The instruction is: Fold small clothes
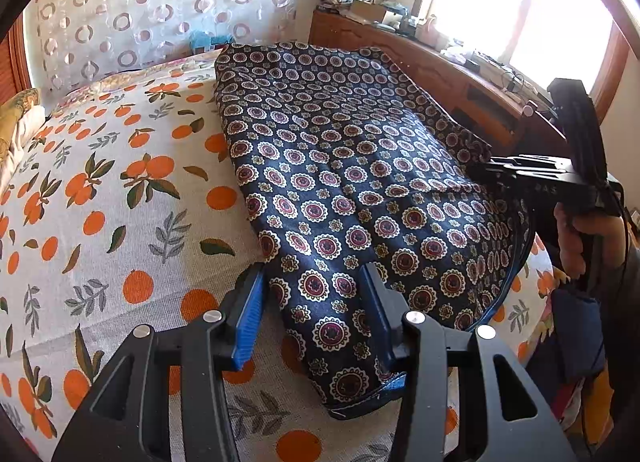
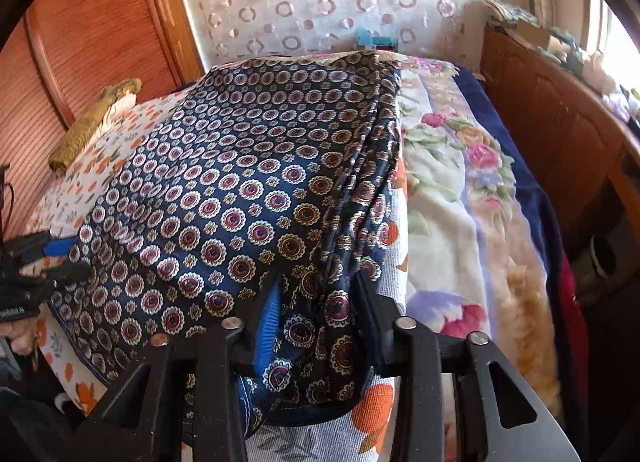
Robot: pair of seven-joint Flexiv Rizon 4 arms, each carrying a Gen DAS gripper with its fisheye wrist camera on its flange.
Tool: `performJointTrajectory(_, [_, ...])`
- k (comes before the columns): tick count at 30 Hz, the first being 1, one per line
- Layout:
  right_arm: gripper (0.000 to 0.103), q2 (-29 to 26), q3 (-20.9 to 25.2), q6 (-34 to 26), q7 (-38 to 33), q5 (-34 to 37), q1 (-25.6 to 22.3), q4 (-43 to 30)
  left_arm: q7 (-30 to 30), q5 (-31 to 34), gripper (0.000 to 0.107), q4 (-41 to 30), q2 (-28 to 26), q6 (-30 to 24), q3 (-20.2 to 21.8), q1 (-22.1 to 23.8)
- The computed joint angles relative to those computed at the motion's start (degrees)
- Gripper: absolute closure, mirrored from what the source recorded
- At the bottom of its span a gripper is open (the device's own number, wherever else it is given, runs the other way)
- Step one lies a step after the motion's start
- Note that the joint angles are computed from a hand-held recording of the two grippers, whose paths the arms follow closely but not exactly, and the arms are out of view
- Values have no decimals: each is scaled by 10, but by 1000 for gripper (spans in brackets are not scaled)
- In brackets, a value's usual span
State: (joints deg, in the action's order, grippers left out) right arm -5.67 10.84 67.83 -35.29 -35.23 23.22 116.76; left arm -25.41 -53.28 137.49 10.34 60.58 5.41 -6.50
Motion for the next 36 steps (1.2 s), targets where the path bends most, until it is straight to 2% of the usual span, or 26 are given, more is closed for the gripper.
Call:
performJointTrajectory(1, [91, -1, 0, 0, -2, 4, 0, -3, 0, 0, 84, -1, -1, -1, 0, 0])
performJointTrajectory(2, [94, -3, 3, 4, -9, 14, 0, -5, 0, 1, 96, -2, -2, 1, -1, 0])
performJointTrajectory(5, [96, -1, 5, 10, -25, 29, 0, -10, 19, -14, 102, -11, -1, -17, 3, -1])
performJointTrajectory(10, [96, 1, 5, 51, -66, 75, -7, -38, 55, -80, 103, -61, -6, -57, 1, -2])
performJointTrajectory(13, [96, -16, -1, 65, -92, 100, -11, -78, 62, -105, 103, -111, -35, -52, -11, 3])
performJointTrajectory(18, [96, -67, -18, 57, -126, 124, -11, -162, 42, -115, 103, -204, -113, -45, -34, 26])
performJointTrajectory(26, [96, -187, -28, -39, -168, 196, -16, -339, -70, -27, 103, -355, -256, -19, -75, 78])
performJointTrajectory(29, [96, -228, -44, -73, -168, 189, -2, -399, -83, -11, 103, -382, -284, -8, -92, 95])
performJointTrajectory(33, [96, -260, -65, -93, -154, 174, 14, -441, -90, 21, 102, -405, -304, -3, -105, 108])
performJointTrajectory(34, [96, -257, -68, -88, -151, 169, 17, -435, -90, 34, 96, -407, -306, -1, -105, 109])
performJointTrajectory(35, [95, -259, -68, -84, -154, 167, 17, -435, -89, 39, 86, -408, -308, -2, -108, 113])
performJointTrajectory(36, [90, -259, -66, -78, -159, 167, 16, -432, -81, 38, 79, -408, -307, -6, -113, 118])
